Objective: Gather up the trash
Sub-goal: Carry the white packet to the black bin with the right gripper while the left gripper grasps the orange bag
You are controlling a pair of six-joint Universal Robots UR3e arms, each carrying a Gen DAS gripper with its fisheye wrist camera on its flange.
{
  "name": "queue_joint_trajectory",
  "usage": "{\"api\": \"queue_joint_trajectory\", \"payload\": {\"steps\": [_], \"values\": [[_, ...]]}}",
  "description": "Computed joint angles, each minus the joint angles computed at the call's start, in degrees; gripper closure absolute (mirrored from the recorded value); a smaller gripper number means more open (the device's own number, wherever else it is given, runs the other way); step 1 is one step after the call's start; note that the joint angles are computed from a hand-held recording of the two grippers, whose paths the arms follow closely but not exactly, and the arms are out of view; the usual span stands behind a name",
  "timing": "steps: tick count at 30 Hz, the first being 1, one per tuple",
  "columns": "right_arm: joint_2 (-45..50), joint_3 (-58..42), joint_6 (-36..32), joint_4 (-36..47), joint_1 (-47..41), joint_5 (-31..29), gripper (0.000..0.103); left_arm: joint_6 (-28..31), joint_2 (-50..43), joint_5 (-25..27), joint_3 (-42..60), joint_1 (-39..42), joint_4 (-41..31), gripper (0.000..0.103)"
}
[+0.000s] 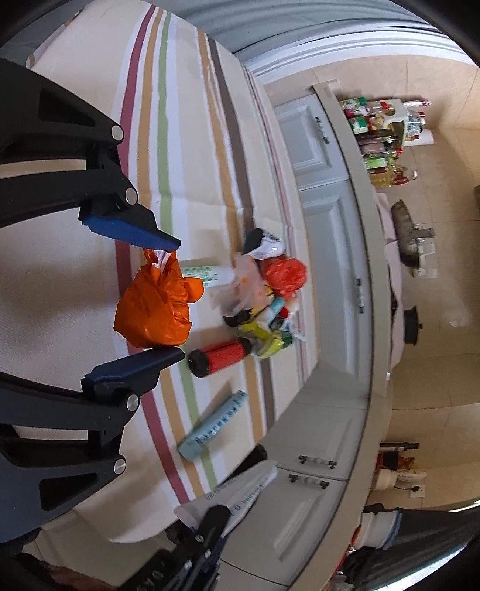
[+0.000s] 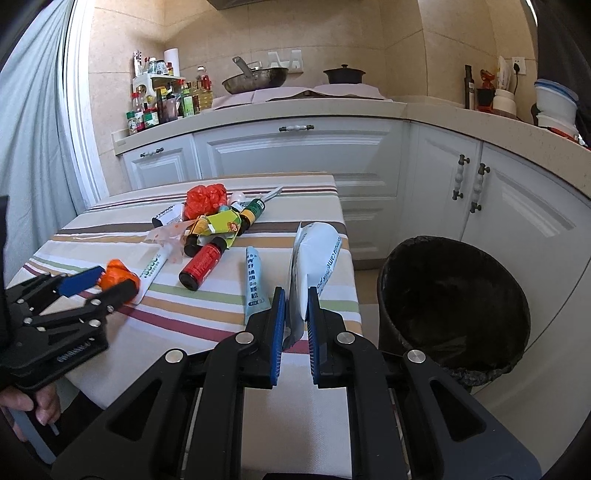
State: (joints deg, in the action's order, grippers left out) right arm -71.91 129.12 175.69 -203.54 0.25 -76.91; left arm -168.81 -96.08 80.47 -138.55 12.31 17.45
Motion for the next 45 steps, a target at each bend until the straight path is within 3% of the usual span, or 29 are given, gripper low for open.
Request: {"api": "queue_joint_trajectory", "payload": {"steps": [9,19,27,38,45], "values": [[-2.2,0.3,0.6,0.2,-3.1,-0.5,0.091,-1.7,1.1,-1.4,6.6,-3.5,-4.9,0.05],[-3.1,0.6,-0.3,0.5,-11.9,-0.5,0.091,-4.0,-9.9,-0.4,23.5,-13.8,-9.0,0.05],[-0.2,-0.8,-0.9,-0.1,-18.2,0.0,0.091,-5.5,-20.4,3.3,39.4,-21.8,-13.9,0.05],[7.0,-7.2,-1.3,1.0,-24.2,1.6,0.091,-6.7,-37.8,8.8,68.0,-30.2,-28.3,0.05],[13.3,-14.2,-0.8,4.2,-26.3,3.2,0.09,-6.0,-50.2,9.5,90.6,-32.6,-42.9,0.047]]}}
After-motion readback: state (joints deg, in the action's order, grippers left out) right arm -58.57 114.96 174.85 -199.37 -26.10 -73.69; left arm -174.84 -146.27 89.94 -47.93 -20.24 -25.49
